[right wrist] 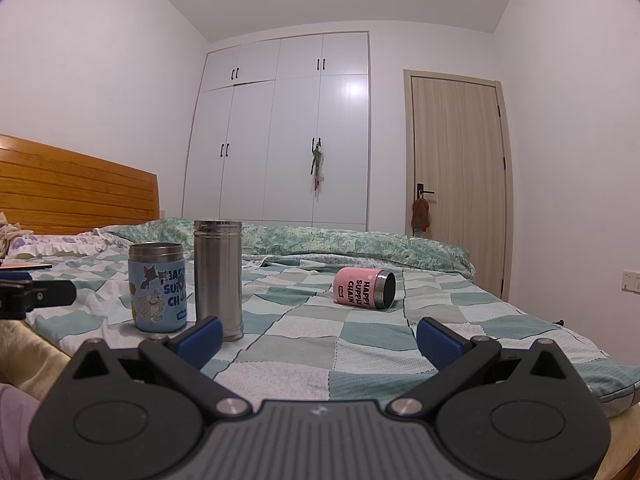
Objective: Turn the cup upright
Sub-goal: 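Move the left tool toward the pink cup lying on its side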
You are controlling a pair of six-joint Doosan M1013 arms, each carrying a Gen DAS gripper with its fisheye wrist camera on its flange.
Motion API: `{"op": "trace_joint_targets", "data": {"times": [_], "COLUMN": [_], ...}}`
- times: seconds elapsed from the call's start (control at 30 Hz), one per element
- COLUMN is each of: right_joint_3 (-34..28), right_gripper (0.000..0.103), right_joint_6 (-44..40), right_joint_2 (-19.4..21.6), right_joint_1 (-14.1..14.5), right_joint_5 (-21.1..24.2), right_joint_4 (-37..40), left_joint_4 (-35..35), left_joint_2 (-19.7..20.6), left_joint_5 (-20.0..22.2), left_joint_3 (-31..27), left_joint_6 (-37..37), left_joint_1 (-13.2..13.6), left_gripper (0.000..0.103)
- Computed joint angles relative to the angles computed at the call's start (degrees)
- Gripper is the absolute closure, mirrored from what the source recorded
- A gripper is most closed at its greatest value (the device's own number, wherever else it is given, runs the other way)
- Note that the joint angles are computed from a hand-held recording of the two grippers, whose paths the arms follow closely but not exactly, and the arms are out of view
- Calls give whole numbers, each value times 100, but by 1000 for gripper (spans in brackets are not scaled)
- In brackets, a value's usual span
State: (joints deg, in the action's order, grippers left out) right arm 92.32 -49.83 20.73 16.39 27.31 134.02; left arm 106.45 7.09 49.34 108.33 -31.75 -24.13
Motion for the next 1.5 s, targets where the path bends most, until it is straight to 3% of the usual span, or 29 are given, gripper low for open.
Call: {"op": "trace_joint_targets", "data": {"times": [0.13,0.3,0.33,0.53,0.8,0.9,1.07,1.3,1.5], "right_joint_3": [-4,-159,-257,-638,-1732,-2156,-3045,-4697,-6232], "right_gripper": [0,0,0,0,0,0,0,0,0], "right_joint_6": [25,461,828,1255,4336,5304,7925,10384,11201], "right_joint_2": [-4,13,31,117,556,767,1230,2127,2952], "right_joint_1": [-4,-9,-37,-194,-444,-484,-526,-550,-513], "right_joint_5": [-30,-311,-401,-641,-946,-1027,-975,-155,724], "right_joint_4": [-30,-324,-631,-1134,-4345,-5377,-7970,-10491,-11274], "left_joint_4": [-106,21,29,-169,-1895,-2723,-4221,-5415,-6421], "left_joint_2": [1,-9,28,434,1249,1592,2055,2806,3392], "left_joint_5": [-106,-1020,-1183,-2058,-2727,-2722,-2615,-2217,-1907], "left_joint_3": [-39,-244,-338,-1105,-2469,-3026,-3839,-5099,-6139], "left_joint_6": [168,366,445,1311,3620,4621,6072,7595,8811], "left_joint_1": [12,175,202,323,461,498,604,739,920], "left_gripper": [0,0,0,0,0,0,0,0,0]}}
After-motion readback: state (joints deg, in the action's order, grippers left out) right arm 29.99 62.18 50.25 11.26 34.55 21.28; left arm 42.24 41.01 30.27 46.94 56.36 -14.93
